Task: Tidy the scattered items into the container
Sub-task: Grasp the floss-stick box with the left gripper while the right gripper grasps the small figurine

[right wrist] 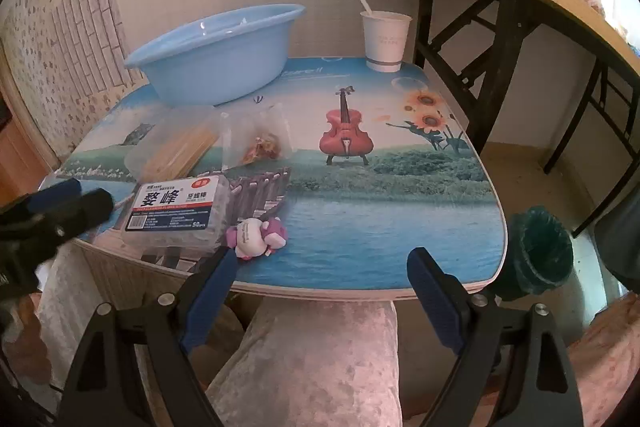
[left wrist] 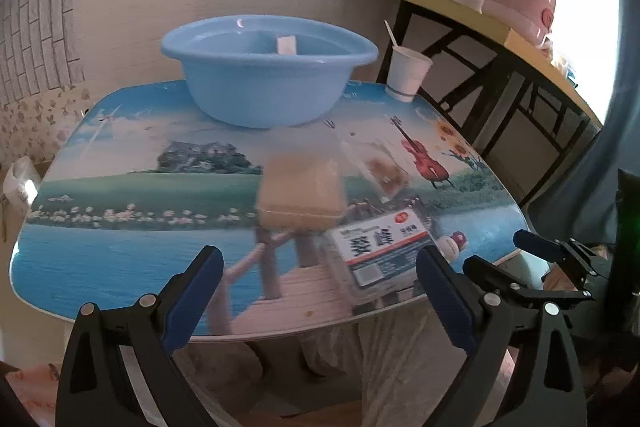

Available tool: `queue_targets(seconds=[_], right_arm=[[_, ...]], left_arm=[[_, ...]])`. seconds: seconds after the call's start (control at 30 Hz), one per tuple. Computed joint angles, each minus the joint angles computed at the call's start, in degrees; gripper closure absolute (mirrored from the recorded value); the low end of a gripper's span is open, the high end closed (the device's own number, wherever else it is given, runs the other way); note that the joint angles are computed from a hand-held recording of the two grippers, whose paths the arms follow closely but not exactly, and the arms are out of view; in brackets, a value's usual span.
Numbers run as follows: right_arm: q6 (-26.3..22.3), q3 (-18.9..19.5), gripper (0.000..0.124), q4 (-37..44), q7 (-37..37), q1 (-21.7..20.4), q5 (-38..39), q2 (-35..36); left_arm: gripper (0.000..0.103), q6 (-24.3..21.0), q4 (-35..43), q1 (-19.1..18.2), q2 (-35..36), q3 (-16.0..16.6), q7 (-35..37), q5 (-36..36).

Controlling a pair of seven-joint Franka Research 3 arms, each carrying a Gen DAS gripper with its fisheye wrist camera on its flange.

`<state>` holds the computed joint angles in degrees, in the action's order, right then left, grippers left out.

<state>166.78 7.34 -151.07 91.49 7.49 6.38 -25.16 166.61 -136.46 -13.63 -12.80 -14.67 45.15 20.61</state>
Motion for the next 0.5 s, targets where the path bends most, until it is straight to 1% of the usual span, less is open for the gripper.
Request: queue_targets(seconds=[0.1, 0.13, 0.17, 0.27, 0.37, 0.47, 0.5], right_arm=[[1.24, -0.50, 0.035, -0.81, -0.32, -0.15, 0.17, -0.49], [1.91, -0.65, 0.035, -1.14, -0.35, -0.39, 0.27, -0.64], [2.43, -0.87, 0.035, -1.30, -0.48, -0.53, 0.46, -0.61], [4.03, -1.65, 0.035, -1.55, -1.14, -0.66, 1.30, 0.12], [4.55, -3.16, 0.035, -1.52, -3.08, 0.61, 2.86, 0.80], [5.44, -4.70, 0.035, -2.05, -5.57, 2.31, 4.79, 0.63], [5.65, -4.69, 0.035, -2.20, -5.98, 2.34, 5.22, 0.58]], left_arm=[[0.005, -1.63, 2.25, -0.50, 2.27, -0.81, -0.76, 0.04], [0.005, -1.80, 2.90, -0.31, 2.90, -1.36, -1.98, 0.97], [0.005, -1.83, 3.66, 0.45, 3.55, -2.41, -4.96, 3.33], [0.005, -3.30, 5.78, 1.37, 5.37, -4.06, -12.89, 9.64], [0.005, -5.73, 7.92, -0.16, 7.47, -3.48, -14.85, 11.18], [0.005, -5.94, 8.95, -1.61, 8.90, -2.48, -15.02, 10.82], [0.005, -6.00, 9.27, -1.86, 9.35, -2.22, -15.33, 11.02]])
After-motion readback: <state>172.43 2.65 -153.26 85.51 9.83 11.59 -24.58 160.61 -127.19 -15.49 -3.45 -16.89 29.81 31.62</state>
